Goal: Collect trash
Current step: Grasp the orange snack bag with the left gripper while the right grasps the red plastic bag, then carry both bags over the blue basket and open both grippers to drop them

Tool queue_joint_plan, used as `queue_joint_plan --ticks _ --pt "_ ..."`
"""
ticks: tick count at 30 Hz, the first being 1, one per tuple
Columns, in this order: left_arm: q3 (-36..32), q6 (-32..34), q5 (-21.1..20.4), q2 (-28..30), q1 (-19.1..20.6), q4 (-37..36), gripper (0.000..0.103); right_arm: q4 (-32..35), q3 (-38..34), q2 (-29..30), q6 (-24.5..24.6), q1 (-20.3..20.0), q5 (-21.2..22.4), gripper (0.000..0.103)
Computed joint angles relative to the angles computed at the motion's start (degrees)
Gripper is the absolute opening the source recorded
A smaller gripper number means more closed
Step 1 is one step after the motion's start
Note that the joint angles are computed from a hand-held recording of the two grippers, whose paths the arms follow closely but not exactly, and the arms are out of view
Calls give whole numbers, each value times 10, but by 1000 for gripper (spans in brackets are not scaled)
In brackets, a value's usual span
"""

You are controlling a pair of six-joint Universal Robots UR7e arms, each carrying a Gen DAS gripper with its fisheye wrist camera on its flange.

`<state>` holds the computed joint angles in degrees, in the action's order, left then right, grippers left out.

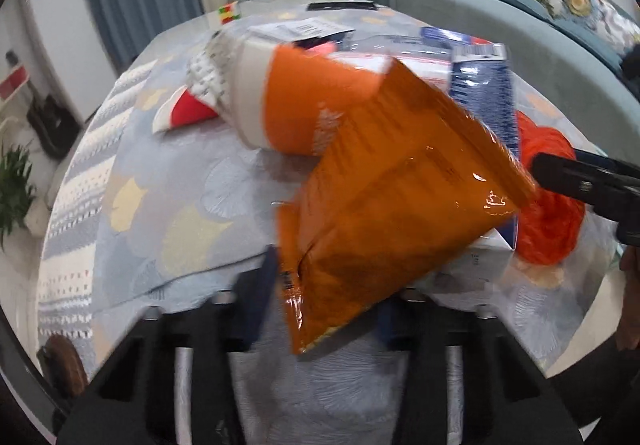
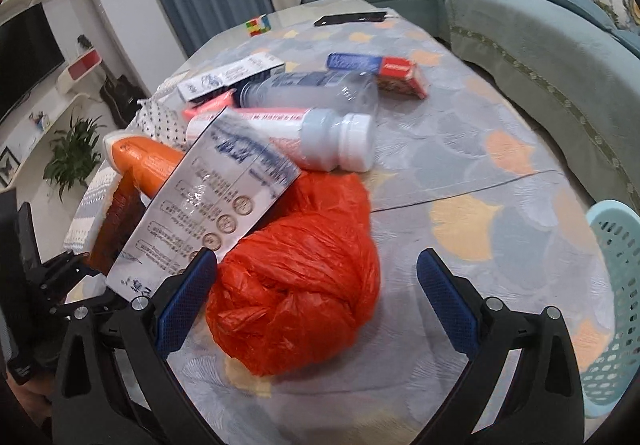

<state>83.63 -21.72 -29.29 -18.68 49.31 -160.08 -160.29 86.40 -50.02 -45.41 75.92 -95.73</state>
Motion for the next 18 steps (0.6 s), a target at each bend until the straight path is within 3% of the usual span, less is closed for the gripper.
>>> queue_joint_plan --ticks 1,2,7,15,18 --pt "-4 15 1 4 0 -8 16 1 2 0 -5 0 0 77" --pt "-6 22 -1 7 -1 -12 12 12 1 -2 -9 0 4 63" --pt "6 50 9 9 -10 -67 8 -3 28 -24 -42 -6 34 37" --pt "30 139 44 19 -53 -259 8 -56 72 -68 -51 -22 91 33" --pt "15 170 47 29 -65 -291 8 -93 95 -88 -57 -29 112 33"
